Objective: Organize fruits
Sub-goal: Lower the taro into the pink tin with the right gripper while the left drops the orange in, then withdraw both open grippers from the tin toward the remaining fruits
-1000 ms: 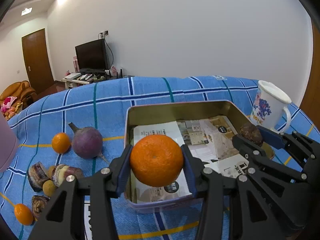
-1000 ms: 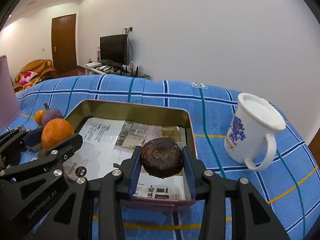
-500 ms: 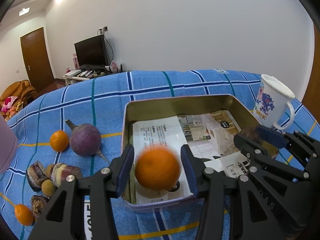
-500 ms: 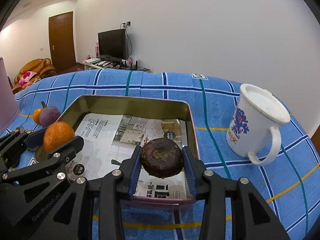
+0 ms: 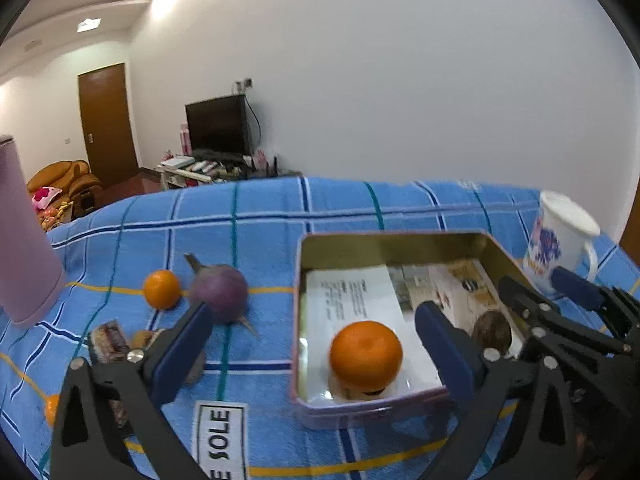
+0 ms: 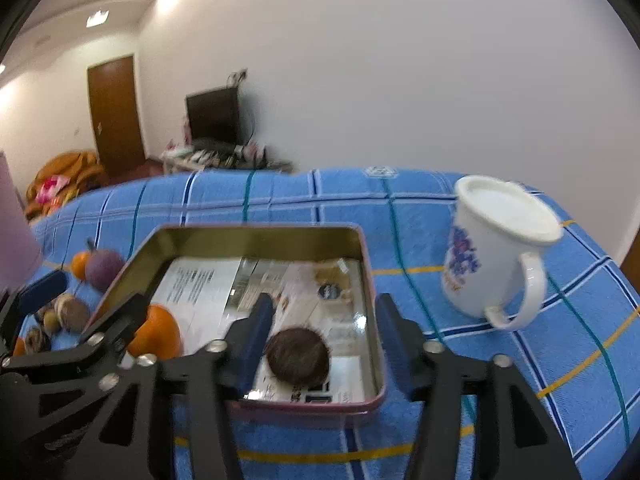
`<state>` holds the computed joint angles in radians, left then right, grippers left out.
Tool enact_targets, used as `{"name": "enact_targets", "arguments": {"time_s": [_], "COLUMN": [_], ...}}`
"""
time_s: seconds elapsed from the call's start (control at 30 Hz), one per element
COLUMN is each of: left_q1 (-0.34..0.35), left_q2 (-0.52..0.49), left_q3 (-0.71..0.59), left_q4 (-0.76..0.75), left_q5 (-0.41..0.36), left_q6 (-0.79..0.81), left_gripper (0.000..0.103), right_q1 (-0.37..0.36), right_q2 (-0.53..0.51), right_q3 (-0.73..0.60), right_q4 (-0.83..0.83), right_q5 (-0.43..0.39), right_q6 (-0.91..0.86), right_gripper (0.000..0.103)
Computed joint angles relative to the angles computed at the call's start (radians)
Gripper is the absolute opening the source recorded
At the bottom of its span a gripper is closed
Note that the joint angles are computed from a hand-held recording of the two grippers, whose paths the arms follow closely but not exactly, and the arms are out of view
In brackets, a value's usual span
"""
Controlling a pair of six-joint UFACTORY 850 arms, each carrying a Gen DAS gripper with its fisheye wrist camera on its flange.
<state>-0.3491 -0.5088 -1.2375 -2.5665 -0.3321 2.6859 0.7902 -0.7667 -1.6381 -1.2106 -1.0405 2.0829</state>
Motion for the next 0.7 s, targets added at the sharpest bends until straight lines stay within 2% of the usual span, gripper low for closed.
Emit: {"name": "enact_targets", "arguments": {"time_s": [0.1,0.2,0.27,0.7], "left_q1": [0.001,-0.001,0.002,0.022], "left_q2": [0.009,0.017,0.022,0.043], "left_q3": [0.019,0.035,0.044,0.080], "left_q4": [-0.102,-0.212,-0.236,-0.306], "left_q5": [-0.026,-0.043,-0.056,-0.093], "left_q6": [0.116,0.243,0.269,0.334], "left_gripper": [0.103,0.103,0.103,0.103], "right_q1": [0.022,0.039,0.046,0.066], "right_q2": [0.019,0.013,0.003,0.011], "right_q3": [0.043,0.044,0.034,0.057], "right_q4": [-0.112,-0.156,-0.174,-0.222], "right_q5": [-0.068,-0.144,-0.187,-0.236], "right_q6": [0.133,0.153,0.151,0.208], "right_gripper": [0.071,0.076,0.079,0.079]}}
